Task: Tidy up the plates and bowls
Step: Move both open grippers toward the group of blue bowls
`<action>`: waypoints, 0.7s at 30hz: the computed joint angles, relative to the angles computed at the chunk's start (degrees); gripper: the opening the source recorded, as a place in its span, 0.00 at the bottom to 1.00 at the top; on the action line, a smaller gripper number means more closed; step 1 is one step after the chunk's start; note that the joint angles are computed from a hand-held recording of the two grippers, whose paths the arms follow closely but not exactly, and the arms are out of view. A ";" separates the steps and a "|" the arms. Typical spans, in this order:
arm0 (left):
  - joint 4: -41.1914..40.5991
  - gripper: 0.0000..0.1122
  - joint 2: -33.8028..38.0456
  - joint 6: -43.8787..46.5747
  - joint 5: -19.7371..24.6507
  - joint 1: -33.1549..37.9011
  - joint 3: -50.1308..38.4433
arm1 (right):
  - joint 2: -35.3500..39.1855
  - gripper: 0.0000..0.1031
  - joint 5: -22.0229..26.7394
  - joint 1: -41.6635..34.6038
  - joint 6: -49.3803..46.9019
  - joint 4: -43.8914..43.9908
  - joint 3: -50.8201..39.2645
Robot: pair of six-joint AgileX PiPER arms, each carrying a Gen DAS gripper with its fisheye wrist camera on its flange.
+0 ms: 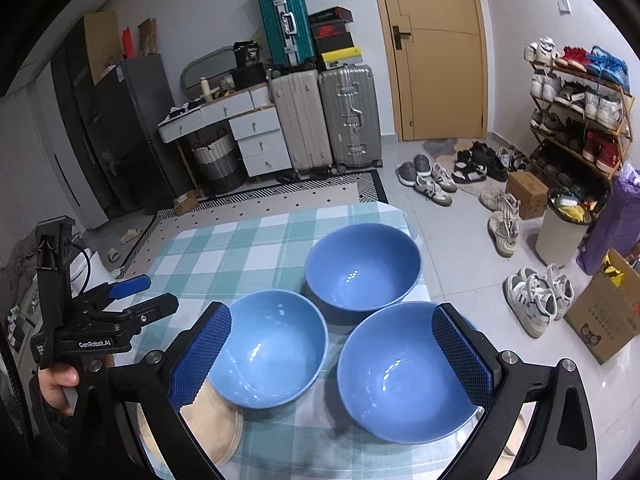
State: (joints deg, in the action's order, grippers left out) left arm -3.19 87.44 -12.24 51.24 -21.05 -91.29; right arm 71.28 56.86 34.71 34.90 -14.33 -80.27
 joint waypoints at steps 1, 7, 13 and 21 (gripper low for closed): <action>0.01 0.91 1.07 -0.13 0.29 0.02 -1.16 | 0.40 0.99 -0.44 -0.98 -0.76 0.90 0.05; -0.80 0.91 8.51 0.48 2.90 0.38 -9.51 | 2.29 0.99 -2.39 -7.03 -6.10 5.86 0.08; -1.65 0.91 16.11 0.96 6.00 0.54 -18.98 | 5.10 0.99 -4.03 -11.93 -9.97 9.69 -0.24; -0.26 0.91 27.43 0.97 11.71 -0.04 -33.76 | 11.27 0.99 -5.17 -16.34 -13.87 13.36 -2.81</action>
